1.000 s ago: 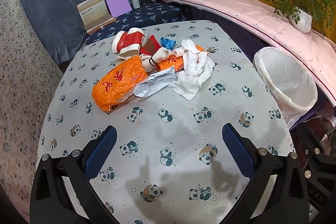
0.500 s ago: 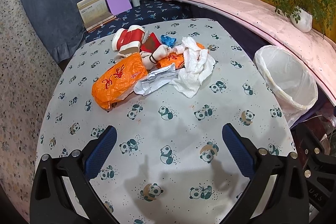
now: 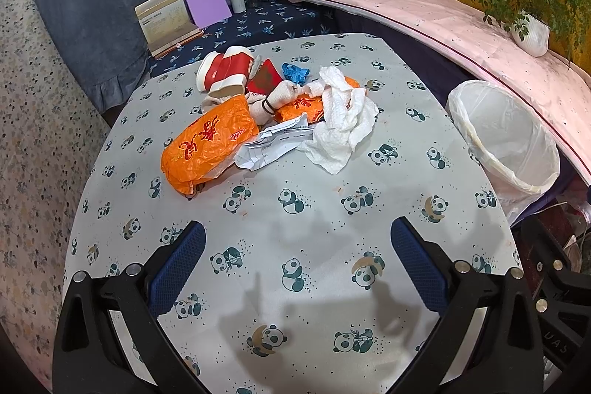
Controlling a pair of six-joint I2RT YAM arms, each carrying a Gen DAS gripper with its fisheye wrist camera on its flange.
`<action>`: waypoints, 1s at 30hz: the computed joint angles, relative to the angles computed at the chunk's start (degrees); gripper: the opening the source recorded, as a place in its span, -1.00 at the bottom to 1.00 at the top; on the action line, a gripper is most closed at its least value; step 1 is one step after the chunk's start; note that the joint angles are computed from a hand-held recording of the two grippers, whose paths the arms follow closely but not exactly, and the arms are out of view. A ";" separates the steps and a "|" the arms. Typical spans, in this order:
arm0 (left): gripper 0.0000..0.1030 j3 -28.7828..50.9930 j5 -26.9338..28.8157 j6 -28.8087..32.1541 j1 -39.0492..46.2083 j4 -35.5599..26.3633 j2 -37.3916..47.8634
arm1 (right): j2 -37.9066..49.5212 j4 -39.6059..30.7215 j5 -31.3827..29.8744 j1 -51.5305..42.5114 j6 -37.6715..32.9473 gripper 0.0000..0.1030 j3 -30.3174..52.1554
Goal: Collect trash
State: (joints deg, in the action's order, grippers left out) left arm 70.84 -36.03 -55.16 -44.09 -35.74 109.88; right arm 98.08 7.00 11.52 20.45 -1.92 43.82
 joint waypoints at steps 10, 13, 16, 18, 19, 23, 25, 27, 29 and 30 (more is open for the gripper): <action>0.86 1.01 0.03 1.08 0.29 -0.25 0.27 | 0.25 -0.51 -0.19 -0.50 -0.16 0.87 0.84; 0.86 1.10 0.03 0.99 0.15 -0.26 0.30 | 0.35 -0.57 -0.20 -0.60 -0.19 0.87 1.00; 0.86 1.22 0.07 1.01 0.06 -0.29 0.40 | 0.25 -0.61 -0.26 -0.65 -0.21 0.87 0.94; 0.86 1.29 0.12 0.82 -0.02 -0.43 0.44 | 0.27 -0.56 -0.24 -0.68 -0.24 0.87 0.95; 0.86 1.31 0.18 0.79 -0.02 -0.46 0.43 | 0.24 -0.58 -0.29 -0.68 -0.25 0.87 0.92; 0.86 1.27 0.23 0.88 0.03 -0.39 0.42 | 0.29 -0.57 -0.25 -0.73 -0.26 0.87 0.95; 0.86 1.24 0.23 0.87 0.02 -0.36 0.40 | 0.29 -0.53 -0.31 -0.73 -0.23 0.87 0.93; 0.86 1.28 0.26 0.84 0.00 -0.40 0.41 | 0.33 -0.60 -0.18 -0.68 -0.26 0.87 0.97; 0.86 1.25 0.25 0.86 0.01 -0.37 0.41 | 0.31 -0.54 -0.28 -0.91 -0.33 0.87 0.93; 0.86 1.28 0.28 0.84 -0.01 -0.40 0.39 | 0.30 -0.53 -0.24 -0.83 -0.31 0.87 0.89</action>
State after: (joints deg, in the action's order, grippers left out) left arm 72.11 -35.75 -54.32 -44.09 -36.14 110.27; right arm 98.38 6.47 11.27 19.62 -2.23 44.71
